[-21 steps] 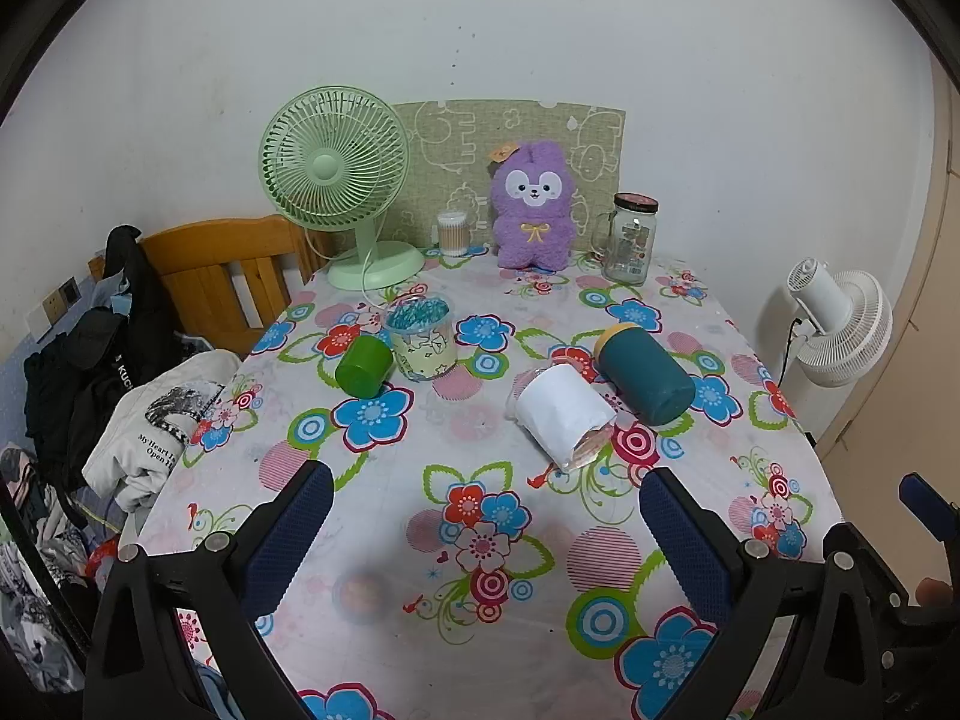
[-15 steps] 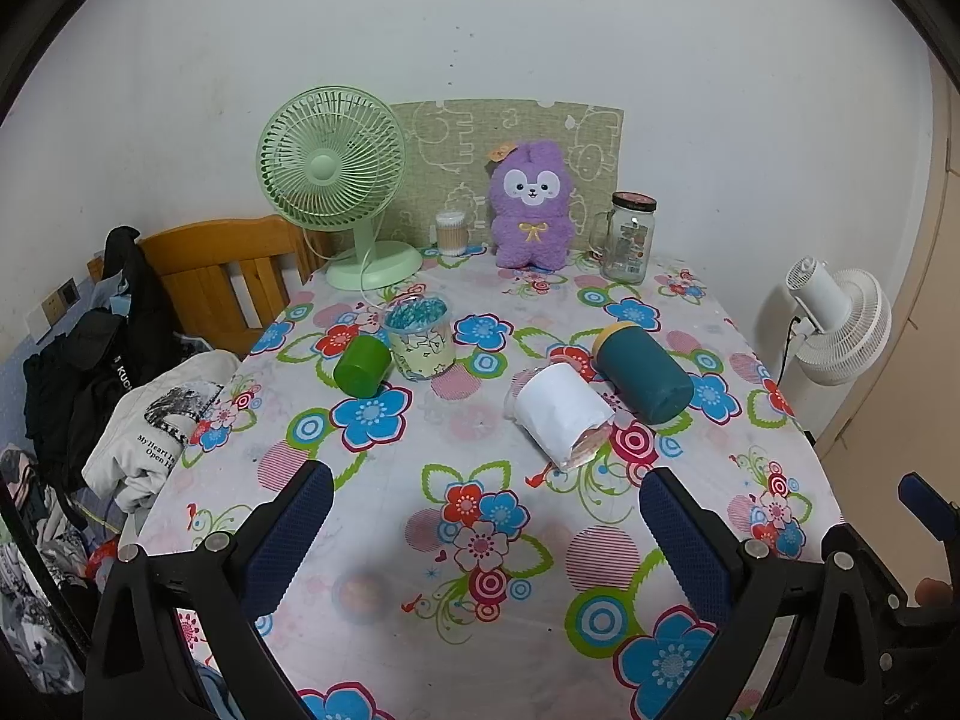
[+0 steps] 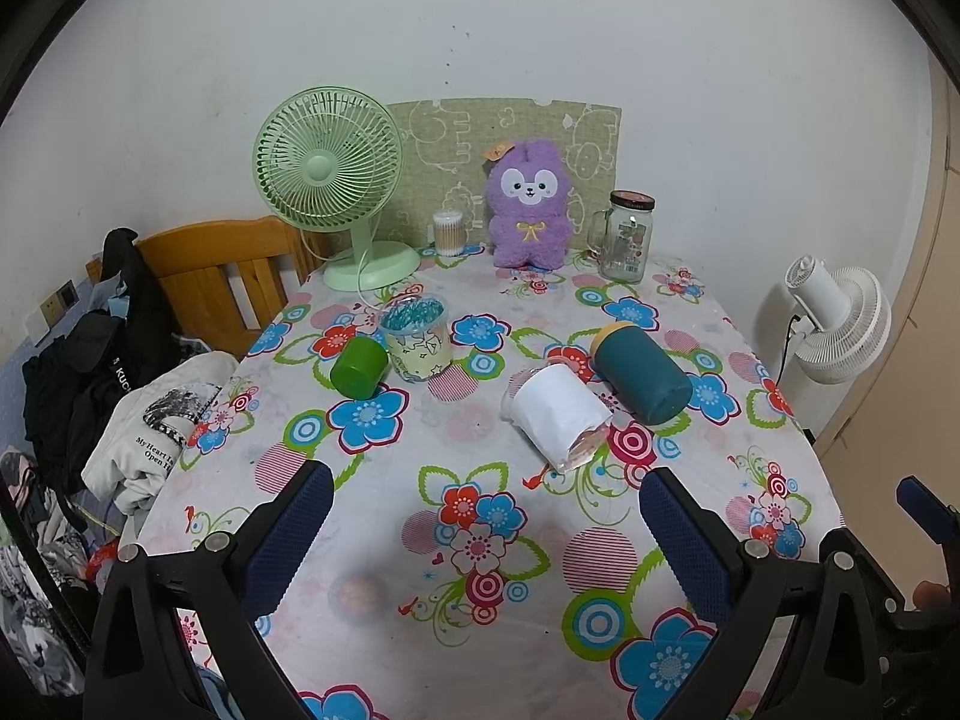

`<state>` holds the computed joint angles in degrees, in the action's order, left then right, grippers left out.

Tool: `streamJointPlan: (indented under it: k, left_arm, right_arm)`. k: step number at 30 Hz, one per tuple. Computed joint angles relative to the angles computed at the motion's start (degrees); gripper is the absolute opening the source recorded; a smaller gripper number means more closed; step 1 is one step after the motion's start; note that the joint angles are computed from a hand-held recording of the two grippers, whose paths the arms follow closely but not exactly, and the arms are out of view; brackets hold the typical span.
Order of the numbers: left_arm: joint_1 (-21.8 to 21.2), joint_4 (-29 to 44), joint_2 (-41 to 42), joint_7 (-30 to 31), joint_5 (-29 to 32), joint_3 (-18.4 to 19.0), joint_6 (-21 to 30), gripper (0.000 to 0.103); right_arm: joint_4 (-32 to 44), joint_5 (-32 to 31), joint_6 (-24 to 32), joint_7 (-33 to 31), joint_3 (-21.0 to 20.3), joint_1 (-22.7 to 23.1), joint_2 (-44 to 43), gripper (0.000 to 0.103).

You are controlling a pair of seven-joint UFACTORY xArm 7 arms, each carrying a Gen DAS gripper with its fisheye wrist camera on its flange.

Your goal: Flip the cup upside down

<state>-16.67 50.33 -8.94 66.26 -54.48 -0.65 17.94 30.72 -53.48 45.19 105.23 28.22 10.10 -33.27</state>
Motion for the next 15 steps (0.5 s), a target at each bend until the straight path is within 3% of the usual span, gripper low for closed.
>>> streamJointPlan:
  k: [15]
  left_arm:
    - [0.0, 0.2, 0.7, -0.5, 0.5, -0.5, -0.6, 0.103]
  right_arm:
    - [-0.5, 0.1, -1.3, -0.2, -0.8, -0.2, 0.3, 0.103]
